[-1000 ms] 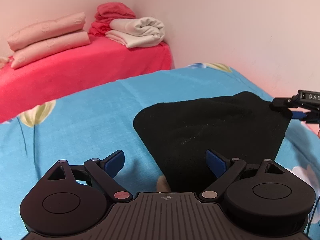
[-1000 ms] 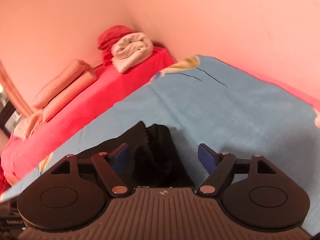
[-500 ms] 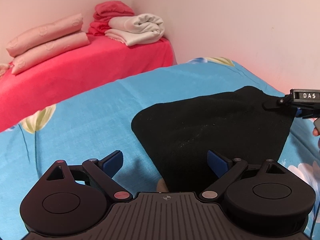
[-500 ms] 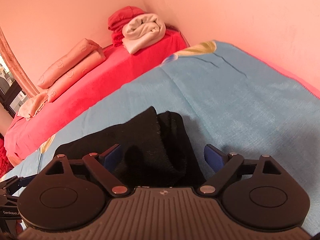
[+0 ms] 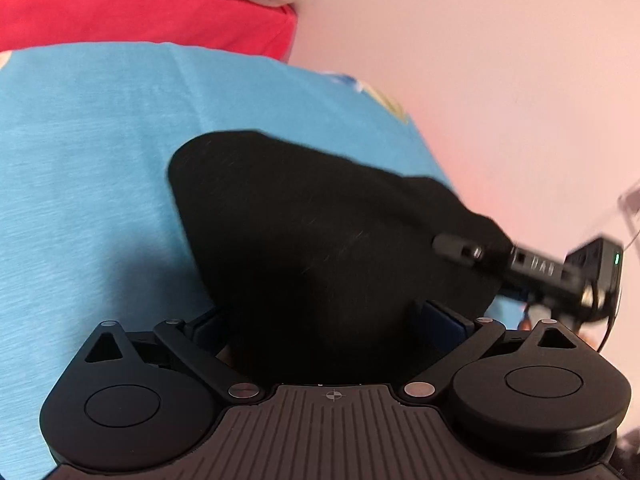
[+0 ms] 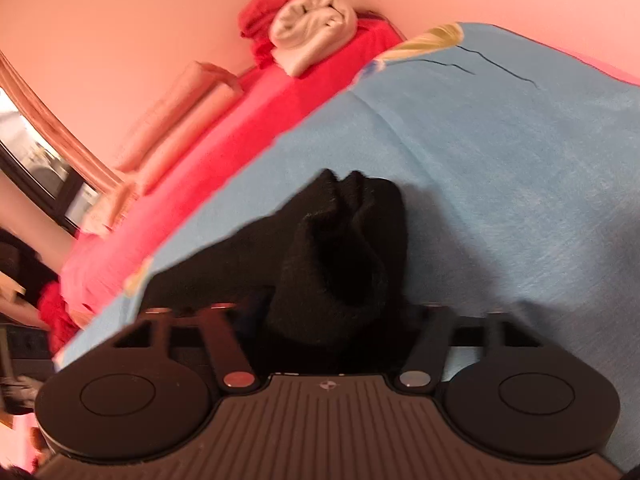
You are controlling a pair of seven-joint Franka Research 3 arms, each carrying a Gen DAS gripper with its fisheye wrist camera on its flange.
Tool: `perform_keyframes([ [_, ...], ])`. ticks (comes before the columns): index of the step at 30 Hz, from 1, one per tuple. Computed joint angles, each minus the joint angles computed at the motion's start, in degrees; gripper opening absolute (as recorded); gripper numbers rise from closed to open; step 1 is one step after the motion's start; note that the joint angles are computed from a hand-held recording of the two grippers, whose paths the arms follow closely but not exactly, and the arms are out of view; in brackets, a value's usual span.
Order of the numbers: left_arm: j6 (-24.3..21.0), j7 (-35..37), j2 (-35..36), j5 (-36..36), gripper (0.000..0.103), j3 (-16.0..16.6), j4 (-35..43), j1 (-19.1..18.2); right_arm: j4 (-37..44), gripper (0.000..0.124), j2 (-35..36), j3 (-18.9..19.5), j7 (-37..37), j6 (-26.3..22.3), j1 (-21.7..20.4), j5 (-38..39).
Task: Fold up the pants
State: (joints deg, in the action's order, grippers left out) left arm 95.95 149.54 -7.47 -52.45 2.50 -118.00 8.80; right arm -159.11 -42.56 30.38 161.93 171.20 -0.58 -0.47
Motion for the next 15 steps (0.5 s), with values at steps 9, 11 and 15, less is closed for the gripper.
perform_keyframes([
  [9, 5.2, 1.7, -2.6, -7.4, 0.103, 0.1, 4.3, 1.0, 6.1, 0.054, 4.0, 5.0, -1.5, 12.9, -10.3, -0.5],
  [11, 12.2, 2.1, -3.7, -5.2, 0.103, -0.9, 2.7, -0.2, 7.8, 0.059, 7.5, 8.7, -1.9, 17.3, -14.9, 0.6],
  [15, 29.1, -5.6, -3.2, 9.7, 0.103, -4.7, -1.8, -2.4, 11.9, 0.074, 12.0, 17.6, -0.4, 7.7, -23.8, 4.2],
])
